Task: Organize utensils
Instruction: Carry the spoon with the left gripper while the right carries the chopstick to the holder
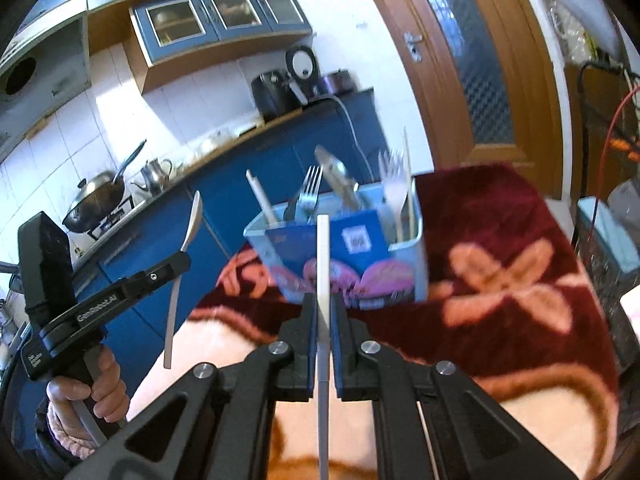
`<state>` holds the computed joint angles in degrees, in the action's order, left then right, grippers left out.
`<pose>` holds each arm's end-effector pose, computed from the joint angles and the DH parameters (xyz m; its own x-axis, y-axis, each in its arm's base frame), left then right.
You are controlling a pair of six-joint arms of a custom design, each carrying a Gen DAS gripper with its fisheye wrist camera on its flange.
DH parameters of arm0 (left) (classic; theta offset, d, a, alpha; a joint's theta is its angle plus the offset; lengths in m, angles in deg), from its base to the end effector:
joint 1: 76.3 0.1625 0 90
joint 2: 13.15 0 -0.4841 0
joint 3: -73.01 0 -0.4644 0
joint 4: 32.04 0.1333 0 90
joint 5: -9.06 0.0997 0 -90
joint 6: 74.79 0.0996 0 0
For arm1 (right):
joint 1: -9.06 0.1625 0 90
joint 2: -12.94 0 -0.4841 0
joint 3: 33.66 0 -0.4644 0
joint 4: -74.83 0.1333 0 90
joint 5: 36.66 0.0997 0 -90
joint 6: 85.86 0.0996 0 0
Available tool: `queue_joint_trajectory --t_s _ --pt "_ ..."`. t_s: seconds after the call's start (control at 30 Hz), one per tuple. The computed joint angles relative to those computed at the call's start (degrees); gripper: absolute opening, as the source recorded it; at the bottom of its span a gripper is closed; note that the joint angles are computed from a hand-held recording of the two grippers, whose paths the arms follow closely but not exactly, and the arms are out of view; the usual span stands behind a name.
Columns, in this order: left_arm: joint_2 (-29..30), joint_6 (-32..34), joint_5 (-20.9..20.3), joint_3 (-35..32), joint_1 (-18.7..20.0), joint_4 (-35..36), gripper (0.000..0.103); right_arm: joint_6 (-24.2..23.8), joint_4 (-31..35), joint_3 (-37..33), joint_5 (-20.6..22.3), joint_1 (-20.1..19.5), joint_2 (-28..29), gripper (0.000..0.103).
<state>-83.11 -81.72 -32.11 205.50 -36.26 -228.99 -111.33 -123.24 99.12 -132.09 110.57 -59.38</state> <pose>-0.2467 -0.4793 0.2282 -0.8868 0.1084 -0.4493 0.4430 0.4760 -0.7597 0.2244 -0.4813 0.2265 -0.8354 -0.4016 0.3752 -0.5469 0.5404 -0.6394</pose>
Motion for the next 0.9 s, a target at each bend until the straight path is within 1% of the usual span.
queue_joint_trajectory --t_s 0.27,0.47,0.67,0.73,0.8,0.9 --pt "4.19 7.15 3.33 -5.22 0.72 -3.51 0.005 -0.78 -2.71 -1.66 1.43 -0.56 -0.07 0.008" --pt "6.87 13.26 3.32 -8.77 1.12 -7.79 0.005 -0.97 -4.21 -3.24 2.13 -0.50 0.62 0.008" --pt "9.07 17.11 1.68 -12.13 2.25 -12.05 0.005 -2.39 -5.66 -4.83 2.02 0.17 1.83 0.008" --pt "9.77 18.38 0.33 -13.15 2.87 -14.07 0.005 -2.73 -6.11 -5.32 2.66 0.15 2.21 0.008" --pt "10.27 19.26 -2.13 -13.98 3.75 -16.18 0.005 -2.96 -6.70 -5.73 3.23 0.05 2.60 0.008" --pt "11.59 20.61 -3.92 -15.77 5.02 -18.48 0.005 -3.53 -7.81 -6.45 3.52 -0.02 3.30 0.008"
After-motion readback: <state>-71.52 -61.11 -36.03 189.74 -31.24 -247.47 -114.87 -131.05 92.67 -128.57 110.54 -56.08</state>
